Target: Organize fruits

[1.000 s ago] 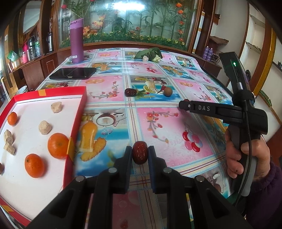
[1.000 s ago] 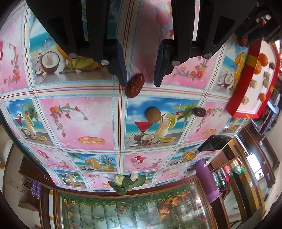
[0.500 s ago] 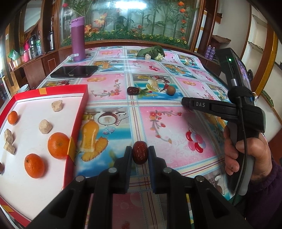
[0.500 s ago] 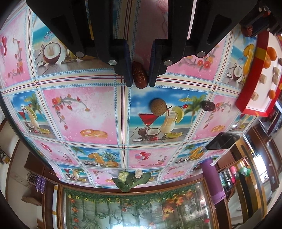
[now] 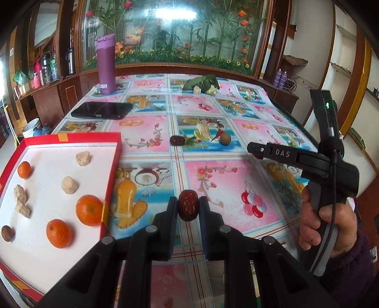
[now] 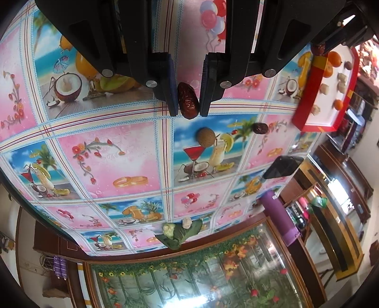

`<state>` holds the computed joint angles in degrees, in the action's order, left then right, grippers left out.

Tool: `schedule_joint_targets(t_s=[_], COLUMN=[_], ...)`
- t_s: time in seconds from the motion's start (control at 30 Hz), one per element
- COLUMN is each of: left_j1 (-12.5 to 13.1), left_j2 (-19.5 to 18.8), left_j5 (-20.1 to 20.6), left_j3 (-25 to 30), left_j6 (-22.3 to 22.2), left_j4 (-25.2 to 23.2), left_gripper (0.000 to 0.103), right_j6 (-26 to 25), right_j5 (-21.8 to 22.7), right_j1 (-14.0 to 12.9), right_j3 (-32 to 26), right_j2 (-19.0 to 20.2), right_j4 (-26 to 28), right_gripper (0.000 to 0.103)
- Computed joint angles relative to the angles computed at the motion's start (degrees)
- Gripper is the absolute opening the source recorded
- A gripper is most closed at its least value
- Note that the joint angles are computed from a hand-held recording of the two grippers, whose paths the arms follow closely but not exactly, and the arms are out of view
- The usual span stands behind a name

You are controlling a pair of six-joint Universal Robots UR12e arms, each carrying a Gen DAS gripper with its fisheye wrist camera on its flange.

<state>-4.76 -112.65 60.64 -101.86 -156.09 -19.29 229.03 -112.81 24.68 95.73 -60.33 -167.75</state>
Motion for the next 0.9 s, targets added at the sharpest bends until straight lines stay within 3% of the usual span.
schedule_joint_targets(t_s=[0.17,0.33,0.53,0.7,0.9], left_j1=[1.02,2.11,3.7,4.93,6.09], left_j2=[0.75,0.72,0.29,-0.18,-0.97], left_j5=[-1.69,-1.85,0.03,3.04,6.04], left_j3=[-0.58,-0.56,-0.47,-0.49,-0.4], left_j6=[-0.67,-2.54,-5.45,-7.73,-9.48], left_j4=[2.71,5.58,9.07,12.11,14.04], left_gripper=[0.02,0.02,0.02,0.02,0.02], right_j6=[-0.93,-4.97,-6.45,-7.52,-10.75], right_j5=[-1.1,-1.36,2.05,7.76,11.89], right_j1=[0.52,1.45,2.36,3.23,4.98], right_j3=[0.49,-0.51,-2.93,-6.44,-11.1], right_j2=[0.1,1.1,2.85,5.12,7.49], right_j4=[-3.86,-7.53,-10.02,-11.71,-10.98], right_gripper=[0.017,0.017,0.017,0.017,0.017])
